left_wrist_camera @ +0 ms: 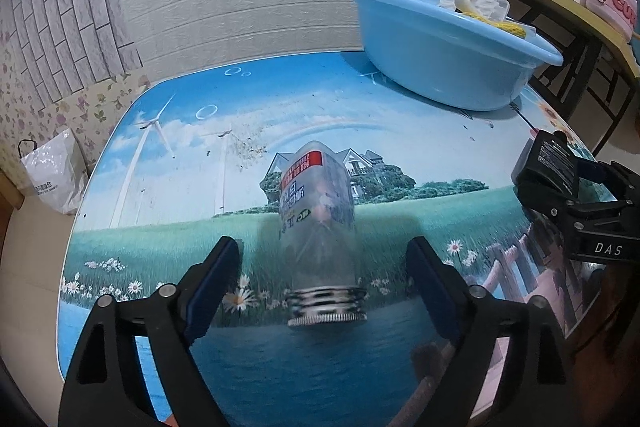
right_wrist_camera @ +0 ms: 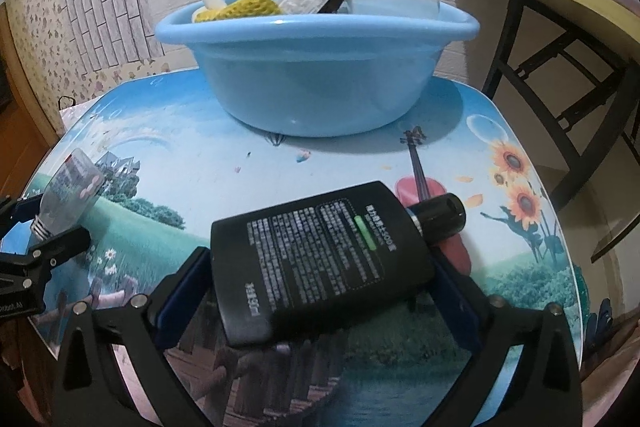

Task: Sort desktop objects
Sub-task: 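Lift the clear bottle with the left gripper while right lifts the black bottle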

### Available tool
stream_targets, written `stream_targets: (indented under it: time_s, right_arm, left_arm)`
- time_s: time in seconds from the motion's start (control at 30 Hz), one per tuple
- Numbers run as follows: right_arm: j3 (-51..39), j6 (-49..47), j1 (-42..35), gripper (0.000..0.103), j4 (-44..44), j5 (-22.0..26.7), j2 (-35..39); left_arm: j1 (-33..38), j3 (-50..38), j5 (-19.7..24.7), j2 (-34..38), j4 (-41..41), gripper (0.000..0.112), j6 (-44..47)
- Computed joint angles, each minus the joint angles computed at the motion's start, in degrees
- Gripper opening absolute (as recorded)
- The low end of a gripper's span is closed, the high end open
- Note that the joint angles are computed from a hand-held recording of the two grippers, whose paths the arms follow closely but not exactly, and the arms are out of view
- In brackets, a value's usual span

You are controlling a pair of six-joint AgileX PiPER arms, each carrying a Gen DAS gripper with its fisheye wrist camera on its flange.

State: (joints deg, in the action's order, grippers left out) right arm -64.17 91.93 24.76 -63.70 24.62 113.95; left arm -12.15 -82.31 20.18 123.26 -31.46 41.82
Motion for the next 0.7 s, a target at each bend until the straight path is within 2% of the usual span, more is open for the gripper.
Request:
stream_targets:
  time_s: [0.37, 0.53, 0.7]
  right_arm:
    - [-1.8, -1.7, -0.4, 0.103, 1.7, 0.6, 1.0]
    - [-1.6, -1.7, -0.4, 0.103, 1.8, 0.5, 0.9]
    - [-1.6, -3.0, -0.4, 0.103, 2.7, 0.5, 0.7]
  left_arm:
    - [-0.5, -2.6, 0.2, 1.6, 3.0, 0.091, -4.0]
    - [-0.3, -2.3, 0.0, 1.6, 0.2, 0.089, -0.9]
    - [0.1, -0.1, -2.6, 0.8, -8.2, 0.058, 8.2]
